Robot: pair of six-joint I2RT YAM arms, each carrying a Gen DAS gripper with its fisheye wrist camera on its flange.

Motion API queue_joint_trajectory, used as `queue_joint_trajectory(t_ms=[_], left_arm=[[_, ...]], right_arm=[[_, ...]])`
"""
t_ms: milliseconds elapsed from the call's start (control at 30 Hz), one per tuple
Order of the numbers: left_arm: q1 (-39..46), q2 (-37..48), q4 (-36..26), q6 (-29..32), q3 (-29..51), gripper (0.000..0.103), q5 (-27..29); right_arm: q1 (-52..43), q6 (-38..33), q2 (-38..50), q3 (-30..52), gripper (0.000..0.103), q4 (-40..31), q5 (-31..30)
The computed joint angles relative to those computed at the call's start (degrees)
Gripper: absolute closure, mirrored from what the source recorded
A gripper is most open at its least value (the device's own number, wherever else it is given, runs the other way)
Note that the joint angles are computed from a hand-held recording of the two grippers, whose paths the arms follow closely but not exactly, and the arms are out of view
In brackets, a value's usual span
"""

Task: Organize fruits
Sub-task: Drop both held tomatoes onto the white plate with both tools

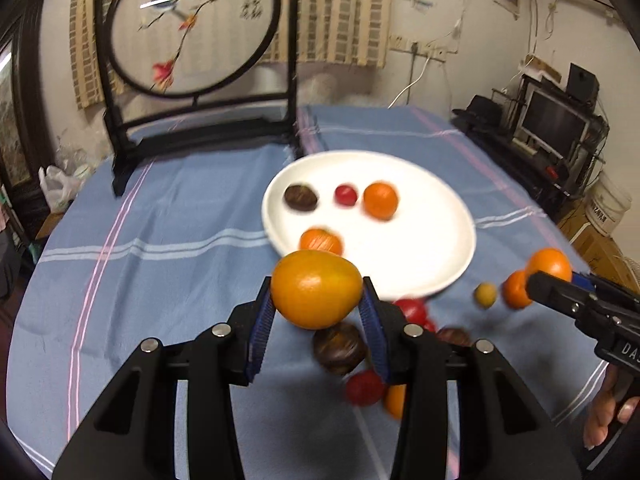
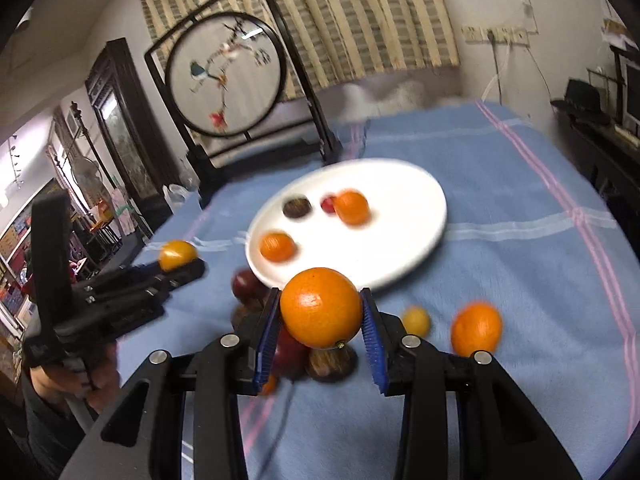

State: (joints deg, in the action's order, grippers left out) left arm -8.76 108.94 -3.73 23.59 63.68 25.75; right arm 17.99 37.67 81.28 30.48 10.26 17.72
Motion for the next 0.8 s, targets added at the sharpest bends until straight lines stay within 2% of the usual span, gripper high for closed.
queue_joint_trajectory(t_ms=[100,200,467,633,800], left_arm=[[-2.69,0.34,-1.16,-1.93,2.14,0.062,-1.01],[-5.87,2.75,-1.93,-4.00,5.68,0.062,-3.10],[-10.97,11.28,-4.56,-6.36,14.59,0.062,-7.22],[-12.39,16.86,-6.52,-7.05,20.26,0.062,-9.14],[-13.50,19.78,-7.36,-6.84,23.22,0.062,-10.77]], right_arm=[[-1.74,-2.19,1.17,4.65,0.064,-2.03,0.97],[-3.91,-3.15,3.52,6.68,0.064,-0.91,-0.20],[-11.92,-1.29,13.08,5.32,0.064,9.10,-11.09],[-14.26,0.35,17.45,5.62,0.064,12.47,-16.56],[-14.18,0.76,19.71,6.82,0.063,12.71,-16.73]])
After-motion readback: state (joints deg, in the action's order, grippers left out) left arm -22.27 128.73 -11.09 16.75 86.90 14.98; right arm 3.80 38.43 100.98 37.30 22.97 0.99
